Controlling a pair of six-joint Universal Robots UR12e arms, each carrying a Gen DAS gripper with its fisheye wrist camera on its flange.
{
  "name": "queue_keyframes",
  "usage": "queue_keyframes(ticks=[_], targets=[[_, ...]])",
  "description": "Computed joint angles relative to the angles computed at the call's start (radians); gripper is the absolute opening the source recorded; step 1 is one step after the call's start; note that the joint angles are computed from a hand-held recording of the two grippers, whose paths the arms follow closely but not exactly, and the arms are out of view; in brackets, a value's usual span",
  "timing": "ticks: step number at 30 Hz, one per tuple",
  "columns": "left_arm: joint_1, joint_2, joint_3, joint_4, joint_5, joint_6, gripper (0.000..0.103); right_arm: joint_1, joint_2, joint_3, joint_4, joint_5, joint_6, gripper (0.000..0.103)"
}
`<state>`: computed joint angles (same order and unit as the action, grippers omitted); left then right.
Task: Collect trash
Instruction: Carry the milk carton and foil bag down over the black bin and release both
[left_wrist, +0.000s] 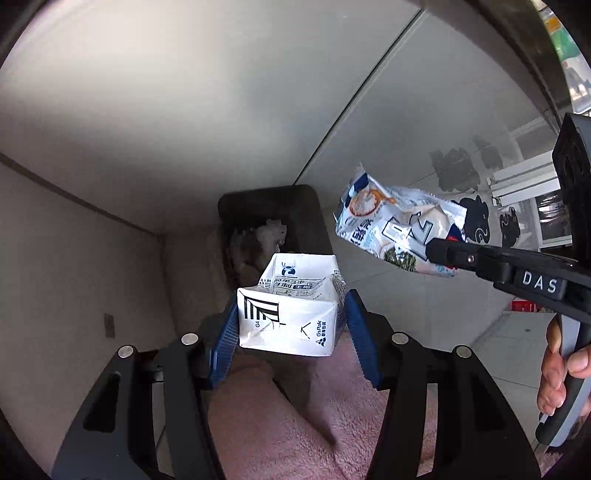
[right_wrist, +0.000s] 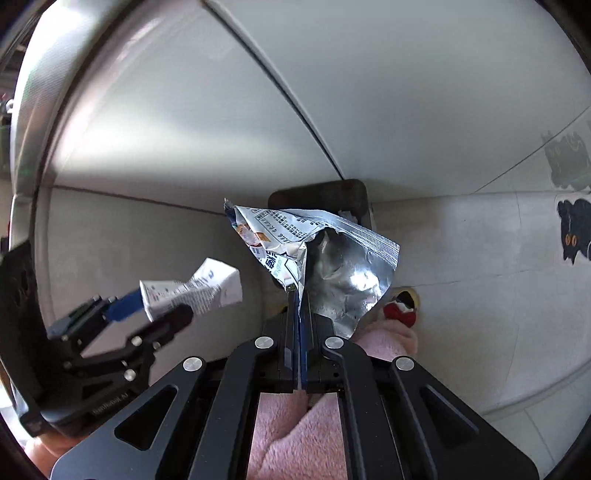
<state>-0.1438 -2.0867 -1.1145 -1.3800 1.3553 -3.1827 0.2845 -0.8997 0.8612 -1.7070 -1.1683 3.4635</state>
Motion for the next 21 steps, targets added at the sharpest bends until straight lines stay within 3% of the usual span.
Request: queue_keyframes(ticks=[9, 21], targets=[[-0.004, -0.048, 0.025, -0.026, -0.005, -0.029, 0.053, 0.002, 0.060, -0.039, 0.016, -0.014, 0.047, 0.002], [-0.005, -0.080, 0.052, -0.037, -0.007, -0.031, 0.053, 0.007, 0.111, -0.110, 0.061, -0.001, 0.042, 0.003]])
